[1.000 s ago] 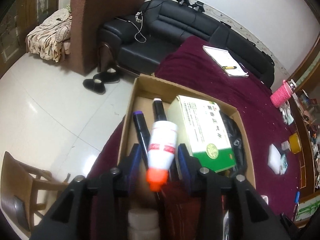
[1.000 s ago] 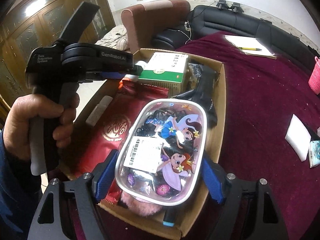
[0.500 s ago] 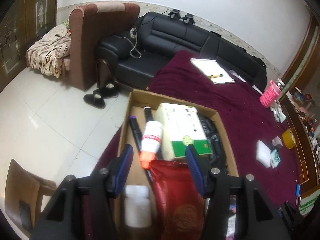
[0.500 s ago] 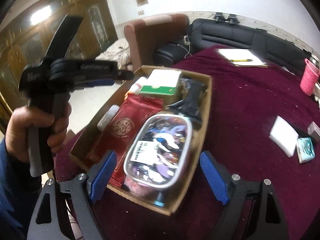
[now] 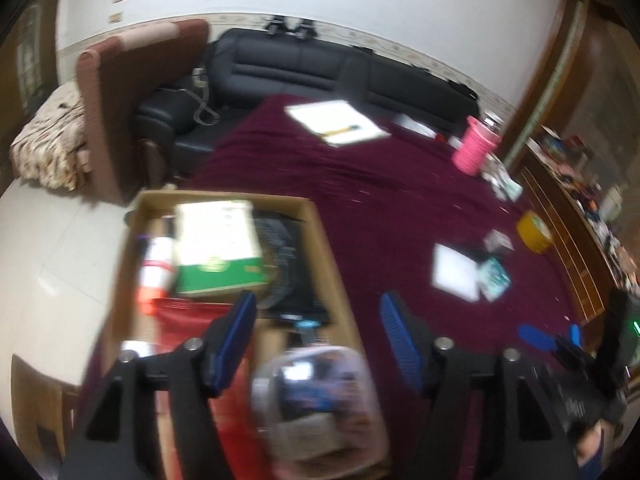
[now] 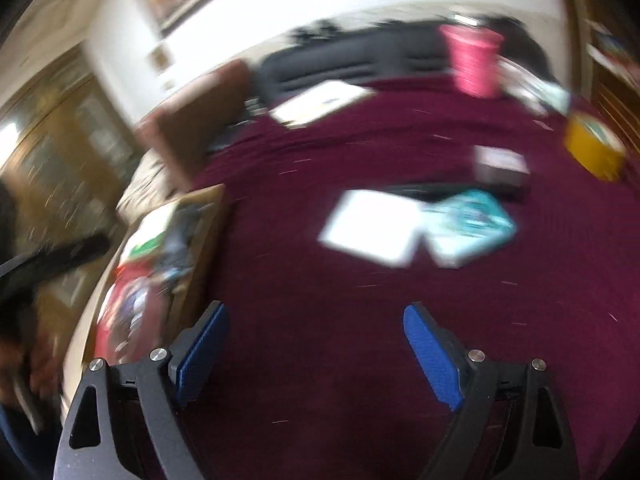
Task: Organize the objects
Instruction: 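Move both grippers back over the remaining items on the carpet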
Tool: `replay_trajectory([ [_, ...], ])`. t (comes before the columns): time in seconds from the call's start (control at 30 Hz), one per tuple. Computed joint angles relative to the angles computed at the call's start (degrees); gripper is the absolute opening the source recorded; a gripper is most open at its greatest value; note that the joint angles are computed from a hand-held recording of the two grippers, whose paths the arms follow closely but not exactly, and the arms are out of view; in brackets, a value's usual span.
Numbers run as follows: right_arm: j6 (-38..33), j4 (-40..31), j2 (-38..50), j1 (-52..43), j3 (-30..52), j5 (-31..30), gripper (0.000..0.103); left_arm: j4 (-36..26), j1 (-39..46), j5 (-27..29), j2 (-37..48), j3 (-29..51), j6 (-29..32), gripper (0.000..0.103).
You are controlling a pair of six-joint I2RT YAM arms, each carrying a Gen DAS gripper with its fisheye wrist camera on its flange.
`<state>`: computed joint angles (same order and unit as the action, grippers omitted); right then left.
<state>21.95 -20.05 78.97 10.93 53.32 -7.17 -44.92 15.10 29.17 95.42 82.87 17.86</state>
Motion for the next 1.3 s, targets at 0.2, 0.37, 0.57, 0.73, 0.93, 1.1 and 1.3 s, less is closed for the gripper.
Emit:
replay_trajectory([
  [0.2, 0.3, 5.5, 0.0, -16.1, -4.7, -3.8, 0.092, 1.7, -14.7, -4.9, 1.4, -0.8, -7.3, 0.078],
  [0.37, 2.0, 5.4, 4.8, -26.0, -3.7, -16.2, 0.092, 2.9, -24.6, -9.9, 12.7, 6.2, -16.5, 0.078],
  [0.57, 4.1, 5.6, 3.3, -28.4, -3.3, -19.4, 0.092, 1.4, -29.8, -12.9, 23.4, 15.0, -23.3, 0.078],
  [0.73, 4.5, 5.8, 3.9, -29.0, -3.4, -23.0, 0.092, 2.6, -32.2, -15.5, 28.6, 21.5, -27.0, 0.078],
  [0.93, 4.9, 6.7, 3.5, -29.7, -4.1, -23.2, 0.092, 3.6, -32.3, -11.4, 36.6, 32.1, -27.5, 0.078],
  [1.1, 5.0, 6.5, 4.1, -30.0, -4.0, -24.1, 0.092, -2.1, -31.8, -6.7, 37.5, 32.9, -18.1, 0.078],
  [1.3, 5.4, 6.9, 3.6, -30.1, -4.3, -24.2, 0.092, 0.3, -31.8, -3.1, 26.1, 15.8, -12.9, 0.078],
])
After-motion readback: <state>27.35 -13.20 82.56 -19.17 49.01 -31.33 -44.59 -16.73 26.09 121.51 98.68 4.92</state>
